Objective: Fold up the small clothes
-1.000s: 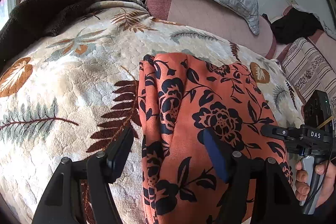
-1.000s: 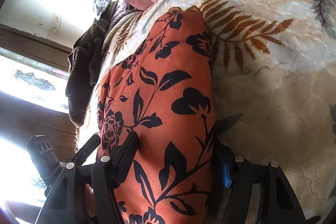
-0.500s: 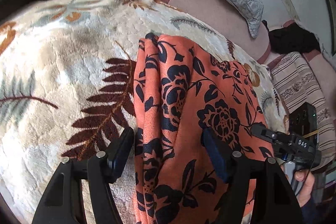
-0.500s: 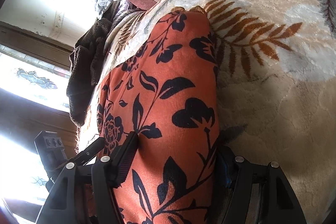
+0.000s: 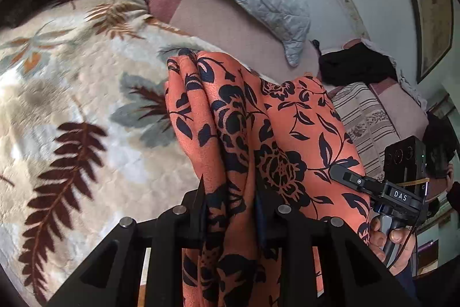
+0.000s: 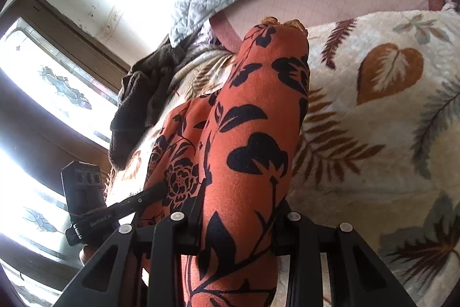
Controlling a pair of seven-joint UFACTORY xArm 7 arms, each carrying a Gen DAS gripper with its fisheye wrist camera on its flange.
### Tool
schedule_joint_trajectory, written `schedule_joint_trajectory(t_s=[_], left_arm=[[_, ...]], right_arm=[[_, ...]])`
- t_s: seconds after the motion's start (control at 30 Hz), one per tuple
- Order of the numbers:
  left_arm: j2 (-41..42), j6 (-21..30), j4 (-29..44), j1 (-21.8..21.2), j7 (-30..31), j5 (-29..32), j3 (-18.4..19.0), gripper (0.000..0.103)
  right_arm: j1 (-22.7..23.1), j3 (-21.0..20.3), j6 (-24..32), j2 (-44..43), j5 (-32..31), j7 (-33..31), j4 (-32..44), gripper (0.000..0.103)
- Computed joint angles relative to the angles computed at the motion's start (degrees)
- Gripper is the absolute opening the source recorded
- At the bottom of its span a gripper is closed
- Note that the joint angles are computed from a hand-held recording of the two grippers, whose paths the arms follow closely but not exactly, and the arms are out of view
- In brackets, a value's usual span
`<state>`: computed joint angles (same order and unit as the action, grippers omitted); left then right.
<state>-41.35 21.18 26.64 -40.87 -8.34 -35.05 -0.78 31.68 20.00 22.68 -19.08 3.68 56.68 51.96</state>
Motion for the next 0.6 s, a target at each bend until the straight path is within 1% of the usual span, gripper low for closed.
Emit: schedule_joint_trajectory(t_s=[0.1, 0.17, 0.2, 0.23, 0.27, 0.3, 0.33, 0.37, 0.4, 0.43, 0.47, 0.5, 0.53, 0.57, 0.6], left_arm=[[6.7, -2.3, 5.0, -1.4, -0.3, -0.2, -1.5, 0.028], [11.1, -1.5, 7.6, -0.1, -1.9, 1.4, -3.6, 0.031], [12.9, -0.9, 8.3, 1.0, -3.2, 2.6, -4.8, 0.034], [14.5, 0.2, 8.7, 3.5, -6.0, 5.3, -7.3, 0.035], [15.8, 2.1, 9.0, 6.9, -10.3, 9.5, -10.5, 0.036], [16.4, 4.2, 8.7, 8.5, -12.6, 11.7, -11.9, 0.036], [16.1, 4.2, 7.7, 7.7, -12.8, 11.5, -11.2, 0.046], [14.1, 3.1, 5.6, 6.3, -12.3, 10.6, -10.1, 0.048], [11.9, 3.4, 4.5, 7.3, -13.7, 12.0, -11.3, 0.049], [9.5, 4.1, 3.7, 8.4, -15.3, 14.4, -12.5, 0.049], [7.3, 4.9, 3.0, 8.8, -16.3, 16.2, -13.1, 0.049], [5.3, 5.1, 2.4, 8.4, -16.8, 17.2, -13.2, 0.049], [3.9, 5.1, 2.0, 7.9, -17.0, 17.9, -13.1, 0.049], [3.3, 5.2, 2.0, 8.0, -17.6, 19.1, -13.8, 0.049], [2.4, 5.7, 2.0, 8.4, -18.7, 20.8, -15.0, 0.049]], right_arm=[[0.9, -3.5, -1.2, -5.0, 3.1, -2.8, -4.5, 0.034], [2.5, -6.2, -2.6, -6.9, 7.1, -5.2, -8.2, 0.035], [2.4, -6.7, -3.5, -7.9, 8.6, -4.9, -10.5, 0.036], [2.9, -7.3, -3.9, -8.3, 10.3, -5.1, -12.6, 0.041], [3.5, -8.1, -3.2, -8.3, 12.1, -5.0, -14.2, 0.045], [2.4, -7.3, -1.6, -8.6, 12.7, -3.0, -15.7, 0.045], [1.7, -6.7, 0.0, -9.2, 11.1, 0.6, -17.2, 0.047], [0.0, -4.6, -0.8, -10.7, 11.9, 1.8, -19.1, 0.051], [-1.1, -2.7, -2.5, -12.6, 11.6, 3.7, -20.8, 0.051], [-2.7, -0.7, -1.9, -14.3, 8.9, 6.6, -21.1, 0.051], [-5.1, 1.8, 1.1, -15.8, 5.5, 8.9, -19.9, 0.051], [-7.2, 4.0, 4.7, -17.1, 2.1, 10.9, -18.2, 0.051], [-9.0, 5.8, 7.0, -18.0, -1.2, 12.5, -16.4, 0.051], [-9.6, 6.6, 6.8, -18.4, -3.4, 13.1, -15.3, 0.051], [-9.4, 6.4, 5.8, -18.4, -4.6, 12.9, -14.7, 0.051]])
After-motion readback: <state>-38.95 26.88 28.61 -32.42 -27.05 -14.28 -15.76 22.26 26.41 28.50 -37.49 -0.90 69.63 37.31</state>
